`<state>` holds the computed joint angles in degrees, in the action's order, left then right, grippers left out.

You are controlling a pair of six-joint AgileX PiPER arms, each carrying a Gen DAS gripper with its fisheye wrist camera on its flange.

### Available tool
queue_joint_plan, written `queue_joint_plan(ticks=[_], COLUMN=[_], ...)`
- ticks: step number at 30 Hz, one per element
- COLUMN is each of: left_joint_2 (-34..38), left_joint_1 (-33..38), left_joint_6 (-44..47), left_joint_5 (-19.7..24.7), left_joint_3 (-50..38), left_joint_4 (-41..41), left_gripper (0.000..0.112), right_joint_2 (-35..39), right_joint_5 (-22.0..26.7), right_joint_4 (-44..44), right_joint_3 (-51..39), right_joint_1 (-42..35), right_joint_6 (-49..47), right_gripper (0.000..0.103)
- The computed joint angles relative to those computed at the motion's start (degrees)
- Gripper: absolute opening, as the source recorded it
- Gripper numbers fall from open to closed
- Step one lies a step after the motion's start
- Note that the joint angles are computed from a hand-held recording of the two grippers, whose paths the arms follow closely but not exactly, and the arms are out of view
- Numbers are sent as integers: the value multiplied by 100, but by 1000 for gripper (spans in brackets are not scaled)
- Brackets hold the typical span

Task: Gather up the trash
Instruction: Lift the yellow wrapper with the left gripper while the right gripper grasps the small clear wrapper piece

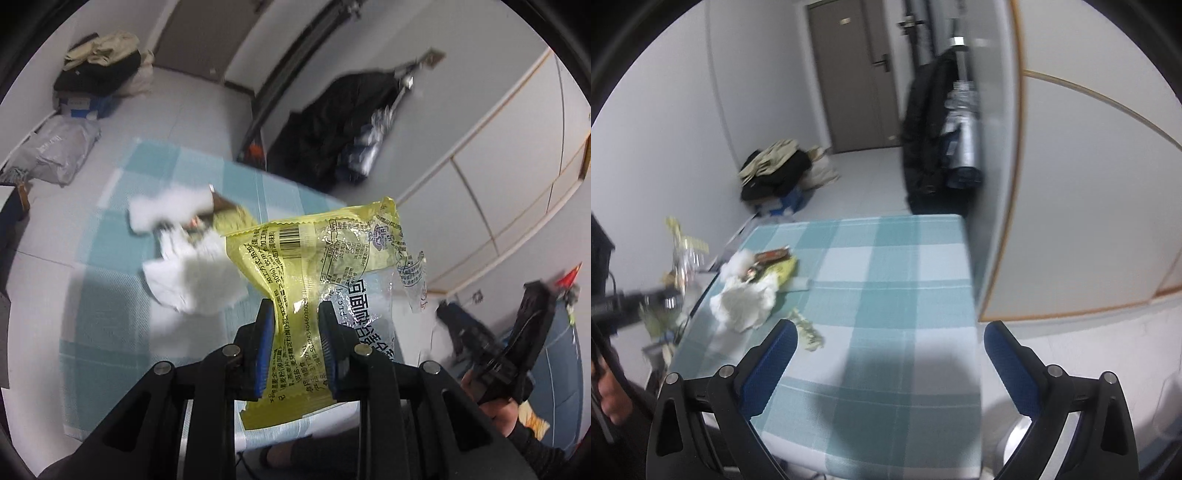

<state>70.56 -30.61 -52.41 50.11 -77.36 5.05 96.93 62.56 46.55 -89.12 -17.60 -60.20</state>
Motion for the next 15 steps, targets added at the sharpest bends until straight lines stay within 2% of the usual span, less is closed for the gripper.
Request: queue_joint_plan(ticks=[4, 6, 7, 13, 15], left_joint_2=[9, -23, 25, -95, -97], left_joint_1=[-26, -83, -9, 113, 207], left_joint_6=[-724, -1133, -1200, -1705, -1732], left_joint_5=[-460, -400, -561, -738, -799], left_joint_3=[221, 214, 327, 566, 581], left_joint_4=[876, 1327, 1400, 1593, 1543], left_gripper=[19, 19, 19, 19, 19], right_joint_2=[138, 165, 241, 551, 676], right_joint_5=[211, 226, 207, 6, -78], right_joint_4=[-159, -308, -461, -1208, -1484], right_joint_3=[-256, -277, -369, -520, -546], right_joint_1=[450, 698, 906, 1753, 2035], right_joint_6=[-122, -153, -176, -191, -167], right_gripper=[98, 96, 93, 79, 77])
